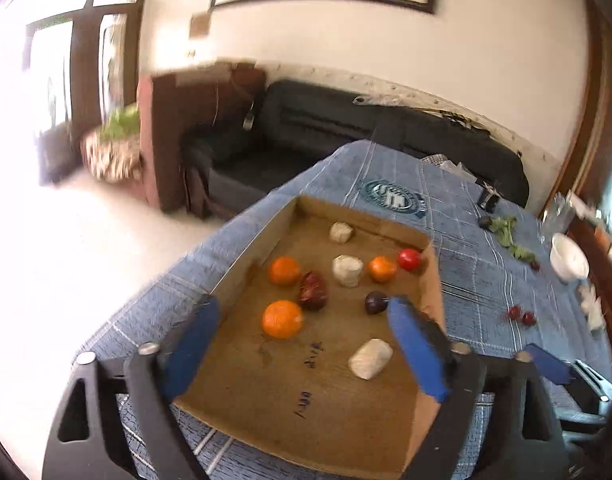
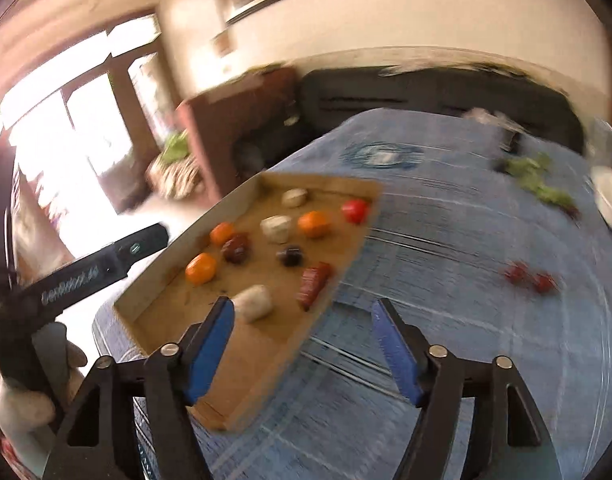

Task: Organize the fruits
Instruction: 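Move both open tools back over the last two red dates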

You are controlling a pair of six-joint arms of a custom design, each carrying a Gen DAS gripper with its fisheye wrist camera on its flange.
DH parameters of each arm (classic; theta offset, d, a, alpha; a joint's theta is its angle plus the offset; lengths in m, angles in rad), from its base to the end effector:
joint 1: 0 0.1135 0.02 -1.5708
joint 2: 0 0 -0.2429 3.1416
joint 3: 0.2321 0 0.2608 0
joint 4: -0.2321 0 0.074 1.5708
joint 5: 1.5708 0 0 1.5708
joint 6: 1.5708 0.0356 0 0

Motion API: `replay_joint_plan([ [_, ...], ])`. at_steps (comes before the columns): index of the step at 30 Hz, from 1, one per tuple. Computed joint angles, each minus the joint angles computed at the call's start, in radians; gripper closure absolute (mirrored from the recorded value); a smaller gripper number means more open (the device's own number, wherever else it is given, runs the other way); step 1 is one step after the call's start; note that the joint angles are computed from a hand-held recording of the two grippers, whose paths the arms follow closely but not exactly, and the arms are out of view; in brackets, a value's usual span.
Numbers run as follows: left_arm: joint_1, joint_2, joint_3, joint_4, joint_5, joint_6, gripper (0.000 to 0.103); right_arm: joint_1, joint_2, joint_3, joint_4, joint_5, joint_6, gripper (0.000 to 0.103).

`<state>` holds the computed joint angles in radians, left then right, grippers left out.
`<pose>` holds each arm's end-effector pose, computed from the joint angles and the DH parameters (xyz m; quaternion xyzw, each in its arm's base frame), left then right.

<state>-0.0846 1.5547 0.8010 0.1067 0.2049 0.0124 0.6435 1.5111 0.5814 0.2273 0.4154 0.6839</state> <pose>0.3273 -0.0350 0.1608 0.0887 0.8873 -0.1075 0.4397 0.2380 0.1605 0.1196 0.1047 0.8858 0.1062 0.4395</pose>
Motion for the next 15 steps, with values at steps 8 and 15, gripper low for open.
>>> replay_joint_plan([
  [8,-0.158,-0.108,-0.092,-0.014,-0.072,0.018,0.013,0.005,-0.187,-0.173,-0.086,0.094,0.128,0.023],
  [15,-0.255,-0.171,-0.151,-0.001,-0.175,0.027,0.013,-0.011,-0.262,-0.253,-0.072,0.067,0.15,0.022],
])
